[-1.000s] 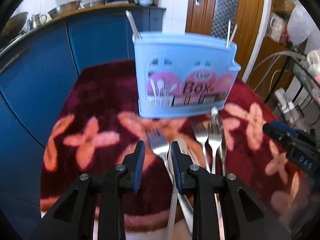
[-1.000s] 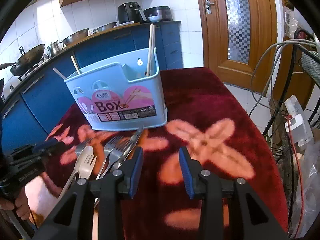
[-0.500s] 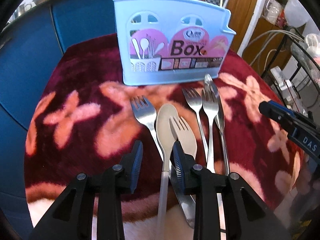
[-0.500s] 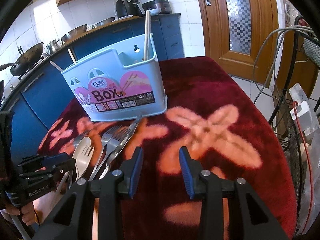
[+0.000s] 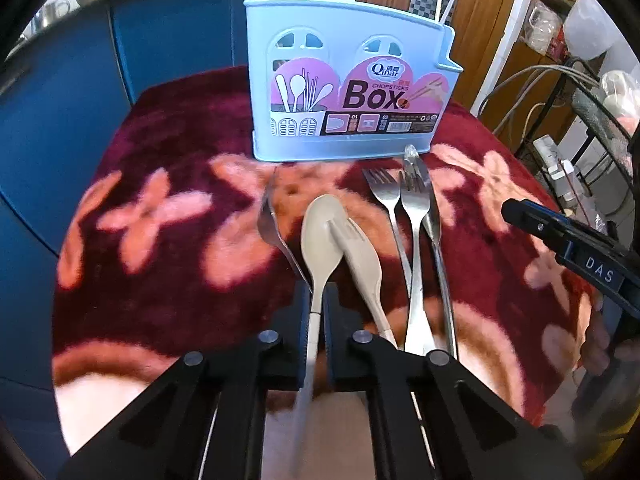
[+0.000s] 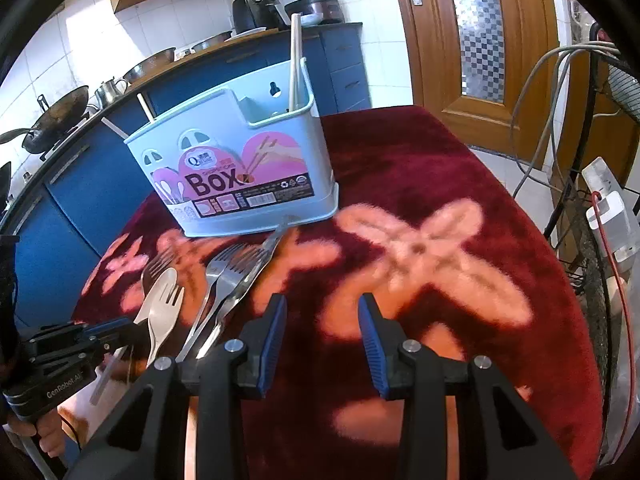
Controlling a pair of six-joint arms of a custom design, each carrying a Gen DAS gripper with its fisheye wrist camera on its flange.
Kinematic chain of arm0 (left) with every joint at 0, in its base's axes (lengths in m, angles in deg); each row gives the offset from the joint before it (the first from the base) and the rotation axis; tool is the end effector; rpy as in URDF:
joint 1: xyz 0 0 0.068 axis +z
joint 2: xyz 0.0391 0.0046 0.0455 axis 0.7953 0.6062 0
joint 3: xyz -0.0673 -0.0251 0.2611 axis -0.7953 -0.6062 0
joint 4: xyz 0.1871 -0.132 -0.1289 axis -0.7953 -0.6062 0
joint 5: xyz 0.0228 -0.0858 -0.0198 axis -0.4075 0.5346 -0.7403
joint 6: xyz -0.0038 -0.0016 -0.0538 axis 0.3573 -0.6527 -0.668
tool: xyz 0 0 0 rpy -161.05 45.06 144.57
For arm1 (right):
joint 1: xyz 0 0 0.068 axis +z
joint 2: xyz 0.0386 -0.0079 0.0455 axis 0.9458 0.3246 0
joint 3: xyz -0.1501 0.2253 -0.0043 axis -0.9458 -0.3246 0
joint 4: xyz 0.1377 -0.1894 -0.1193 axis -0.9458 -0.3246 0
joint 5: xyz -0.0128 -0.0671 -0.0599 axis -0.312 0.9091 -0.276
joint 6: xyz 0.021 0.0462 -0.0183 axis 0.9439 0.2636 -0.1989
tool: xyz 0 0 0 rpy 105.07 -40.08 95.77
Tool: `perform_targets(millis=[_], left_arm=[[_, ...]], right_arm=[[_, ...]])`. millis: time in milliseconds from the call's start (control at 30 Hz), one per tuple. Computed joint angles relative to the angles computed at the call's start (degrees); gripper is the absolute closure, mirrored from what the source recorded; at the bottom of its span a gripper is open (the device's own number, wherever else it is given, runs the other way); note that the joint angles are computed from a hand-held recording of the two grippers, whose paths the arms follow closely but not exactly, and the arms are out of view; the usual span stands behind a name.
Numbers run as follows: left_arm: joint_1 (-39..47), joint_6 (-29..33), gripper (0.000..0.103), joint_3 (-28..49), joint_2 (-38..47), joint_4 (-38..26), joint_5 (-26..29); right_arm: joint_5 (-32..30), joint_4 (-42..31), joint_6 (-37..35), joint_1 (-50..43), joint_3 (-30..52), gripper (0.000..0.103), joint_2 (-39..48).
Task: Organize utensils
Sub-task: 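Grasp a beige plastic spoon with the left tool while the right tool grasps a steel knife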
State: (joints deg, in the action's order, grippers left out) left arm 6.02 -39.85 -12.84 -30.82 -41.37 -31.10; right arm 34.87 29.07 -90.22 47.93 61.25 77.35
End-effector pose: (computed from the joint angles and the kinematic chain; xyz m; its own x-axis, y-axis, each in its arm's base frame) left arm 0.1205 -0.1060 0.1749 -0.8123 -0.1826 -0.5539 -0.1589 0.9831 -0.0911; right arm 0.1833 -0.0518 0.1039 -0.6661 -0.1449 -0.7316 -0.4513 0.8593 0.2407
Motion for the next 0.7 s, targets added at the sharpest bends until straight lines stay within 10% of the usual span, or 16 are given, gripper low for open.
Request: perform_targets(millis=[700], left_arm=[[-4.6, -14.7, 0.1, -0.1, -7.8, -15.7, -8.8]], right_arm=[[0.2, -2.3, -1.0, 1.7, -1.1, 0.063, -1.6]])
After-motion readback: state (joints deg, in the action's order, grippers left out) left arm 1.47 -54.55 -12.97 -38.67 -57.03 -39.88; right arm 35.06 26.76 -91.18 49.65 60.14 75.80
